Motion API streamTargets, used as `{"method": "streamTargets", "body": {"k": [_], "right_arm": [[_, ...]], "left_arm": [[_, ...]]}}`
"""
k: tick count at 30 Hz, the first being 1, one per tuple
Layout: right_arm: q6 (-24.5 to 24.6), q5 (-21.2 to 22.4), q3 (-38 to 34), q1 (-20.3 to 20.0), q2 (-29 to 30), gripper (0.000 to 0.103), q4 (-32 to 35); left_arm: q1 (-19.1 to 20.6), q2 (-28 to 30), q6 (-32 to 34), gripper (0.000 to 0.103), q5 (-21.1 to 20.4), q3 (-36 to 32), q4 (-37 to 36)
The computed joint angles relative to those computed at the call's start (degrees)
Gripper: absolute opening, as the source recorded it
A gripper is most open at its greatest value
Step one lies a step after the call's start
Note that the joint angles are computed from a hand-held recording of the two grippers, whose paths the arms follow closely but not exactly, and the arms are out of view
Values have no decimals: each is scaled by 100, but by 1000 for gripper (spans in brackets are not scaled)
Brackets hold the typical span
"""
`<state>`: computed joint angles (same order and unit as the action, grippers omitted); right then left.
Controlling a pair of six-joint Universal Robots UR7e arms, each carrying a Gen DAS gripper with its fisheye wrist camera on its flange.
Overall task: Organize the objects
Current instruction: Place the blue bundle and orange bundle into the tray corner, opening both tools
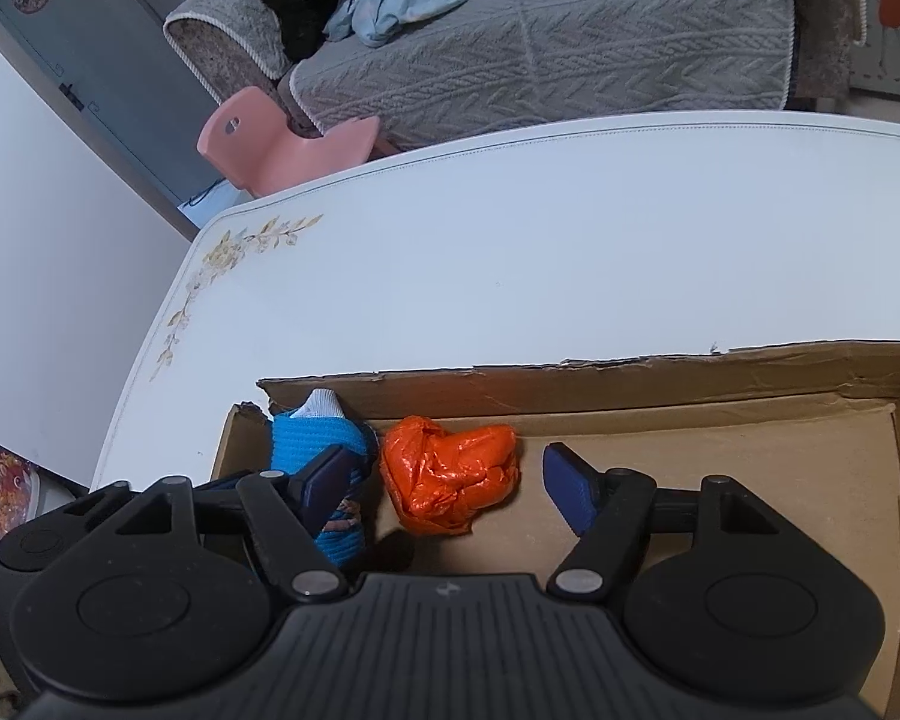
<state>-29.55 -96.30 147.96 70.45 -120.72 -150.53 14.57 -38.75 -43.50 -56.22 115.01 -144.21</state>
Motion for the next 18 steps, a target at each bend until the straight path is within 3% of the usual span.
{"method": "streamTargets", "body": {"k": [2,7,9,15,18], "right_arm": [[6,-68,-25,25,-7,79,55],[70,-342,-91,207,-22,81,204],[42,-594,-147,371,7,89,341],[-433,-1365,-278,763,92,95,702],[-641,-1300,-365,653,15,95,1003]], "left_arm": [[9,-34,-29,94,-71,-19,100],[-35,-114,-32,99,-228,-59,327],[-31,-152,26,102,-357,-78,399],[29,-240,388,102,-696,-49,462],[13,-225,512,102,-720,-39,503]]}}
